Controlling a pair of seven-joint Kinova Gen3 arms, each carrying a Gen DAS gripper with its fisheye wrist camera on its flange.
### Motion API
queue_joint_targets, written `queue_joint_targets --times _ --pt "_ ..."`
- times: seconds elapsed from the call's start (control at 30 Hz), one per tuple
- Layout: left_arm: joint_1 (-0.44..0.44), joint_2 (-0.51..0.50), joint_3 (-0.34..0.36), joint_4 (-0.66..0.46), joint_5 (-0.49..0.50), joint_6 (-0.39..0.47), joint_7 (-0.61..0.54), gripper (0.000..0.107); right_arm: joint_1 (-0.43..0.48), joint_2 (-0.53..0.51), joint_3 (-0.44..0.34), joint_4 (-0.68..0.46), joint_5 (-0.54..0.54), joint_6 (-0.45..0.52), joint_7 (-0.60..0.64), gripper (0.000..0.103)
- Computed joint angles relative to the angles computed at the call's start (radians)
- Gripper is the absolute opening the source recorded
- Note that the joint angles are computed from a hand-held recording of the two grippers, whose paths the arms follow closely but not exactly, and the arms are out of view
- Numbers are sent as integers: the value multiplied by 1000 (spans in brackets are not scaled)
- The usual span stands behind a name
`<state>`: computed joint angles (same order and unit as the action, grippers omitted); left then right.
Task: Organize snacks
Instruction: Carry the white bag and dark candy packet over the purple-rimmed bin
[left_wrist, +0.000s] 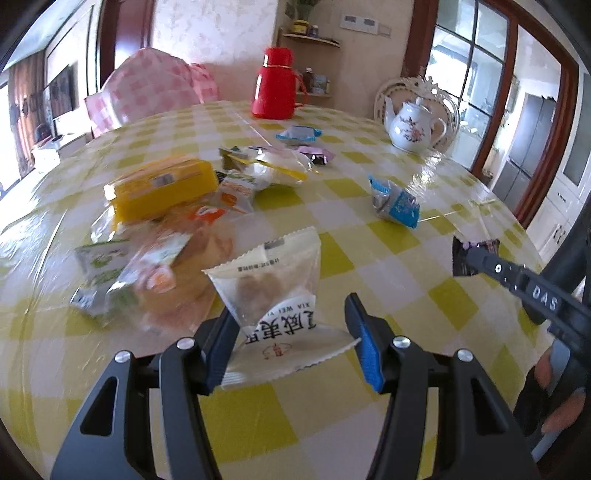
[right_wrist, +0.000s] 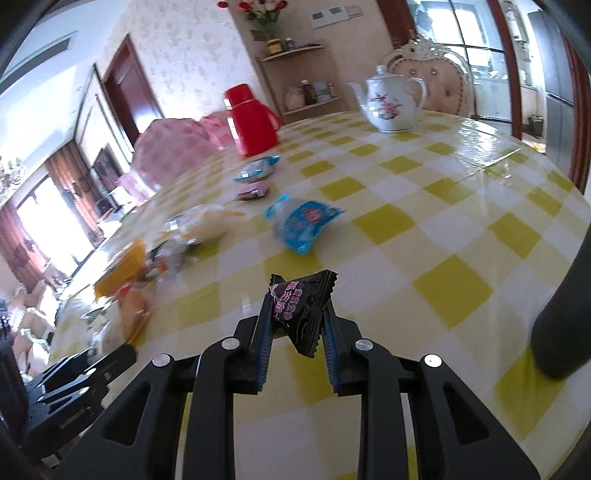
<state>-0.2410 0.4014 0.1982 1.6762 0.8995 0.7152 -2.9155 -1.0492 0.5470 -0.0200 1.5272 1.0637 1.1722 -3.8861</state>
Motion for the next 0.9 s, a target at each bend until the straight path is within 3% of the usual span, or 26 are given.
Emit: queue_joint_targets --times 0.3,0.57,0.9 --pt "-70 -76 -47 105 116 -4 -137 57 -70 55 -1 -88 27 -18 21 25" --pt "-124 -118 -112 151 188 34 -243 57 -113 114 27 -204 -11 -35 123 25" --pt "-226 -117 -204 140 217 111 -310 58 -166 232 79 -465 -95 -34 380 25"
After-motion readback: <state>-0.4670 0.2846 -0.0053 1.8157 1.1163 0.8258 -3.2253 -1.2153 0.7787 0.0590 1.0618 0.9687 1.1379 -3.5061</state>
